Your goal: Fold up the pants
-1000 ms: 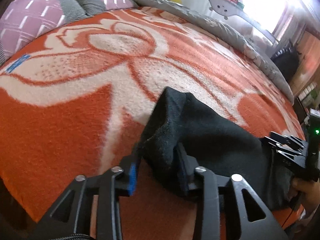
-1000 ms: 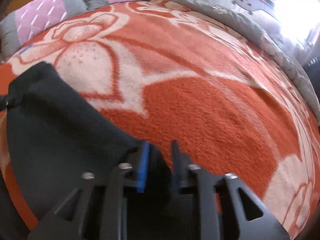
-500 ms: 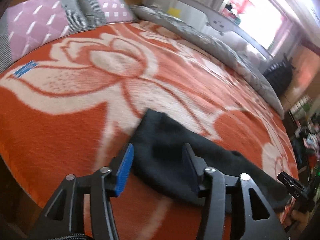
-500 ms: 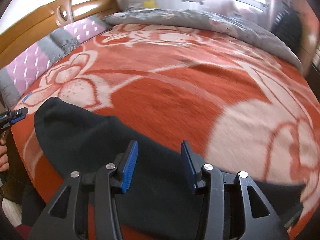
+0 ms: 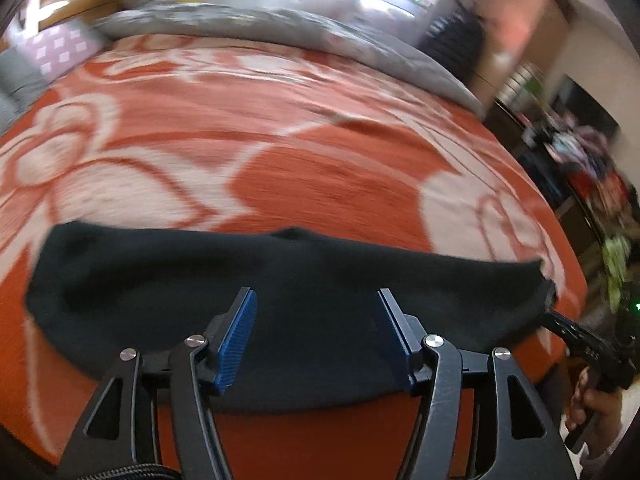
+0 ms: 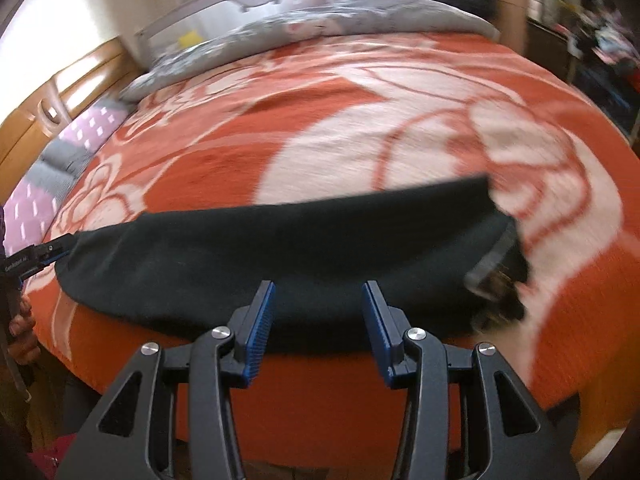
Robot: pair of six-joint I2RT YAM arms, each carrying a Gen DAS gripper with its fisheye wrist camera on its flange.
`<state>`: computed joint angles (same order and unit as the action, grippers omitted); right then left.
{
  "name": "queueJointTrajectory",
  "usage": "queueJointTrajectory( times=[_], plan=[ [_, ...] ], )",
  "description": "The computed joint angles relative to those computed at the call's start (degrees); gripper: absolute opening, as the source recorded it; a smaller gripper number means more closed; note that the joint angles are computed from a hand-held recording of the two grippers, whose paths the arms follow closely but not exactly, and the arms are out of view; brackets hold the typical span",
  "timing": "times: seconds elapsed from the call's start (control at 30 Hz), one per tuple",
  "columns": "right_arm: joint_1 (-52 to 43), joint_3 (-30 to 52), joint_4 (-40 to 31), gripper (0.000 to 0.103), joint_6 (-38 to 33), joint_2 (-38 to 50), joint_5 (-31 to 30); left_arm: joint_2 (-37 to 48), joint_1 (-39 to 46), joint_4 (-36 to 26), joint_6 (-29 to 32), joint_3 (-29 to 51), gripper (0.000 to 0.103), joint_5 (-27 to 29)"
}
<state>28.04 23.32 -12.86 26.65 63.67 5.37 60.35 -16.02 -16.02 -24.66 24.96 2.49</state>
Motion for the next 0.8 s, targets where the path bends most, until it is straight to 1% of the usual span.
queueJointTrajectory(
  times=[0.13,0.2,0.27,0.33,0.5,0.67,0.8],
  plan=[
    [-6.07,-3.78,-2.23,0.046,-0.79,-6.37,-1.98,11.11,-7.62,3.19,-0.77,6.39,0.063,0.43],
    [-9.41,-5.02,-1.92,0.046,-1.22,-7.46,-3.95,16.83,-11.1,3.67,-0.25,10.61,0.063,0.51],
    [-12.54,-6.29,-1.42,0.046,-1.54,-8.59,-5.59,22.66,-14.13,3.53,1.53,15.42,0.064,0.48],
    [-15.54,-7.28,-0.48,0.046,-1.77,-9.28,-7.75,28.6,-16.76,1.36,3.59,21.55,0.064,0.66],
    [-22.05,-9.25,2.79,0.046,-1.99,-9.71,-12.88,39.84,-20.53,-3.7,9.55,35.57,0.064,2.56],
    [-27.02,-10.25,7.99,0.046,-1.76,-5.92,-17.43,52.05,-22.42,-10.01,13.36,51.38,0.064,6.06],
    [-31.56,-10.83,12.95,0.046,-1.4,-1.08,-21.63,61.88,-23.44,-15.83,16.43,64.54,0.064,8.94]
  ],
)
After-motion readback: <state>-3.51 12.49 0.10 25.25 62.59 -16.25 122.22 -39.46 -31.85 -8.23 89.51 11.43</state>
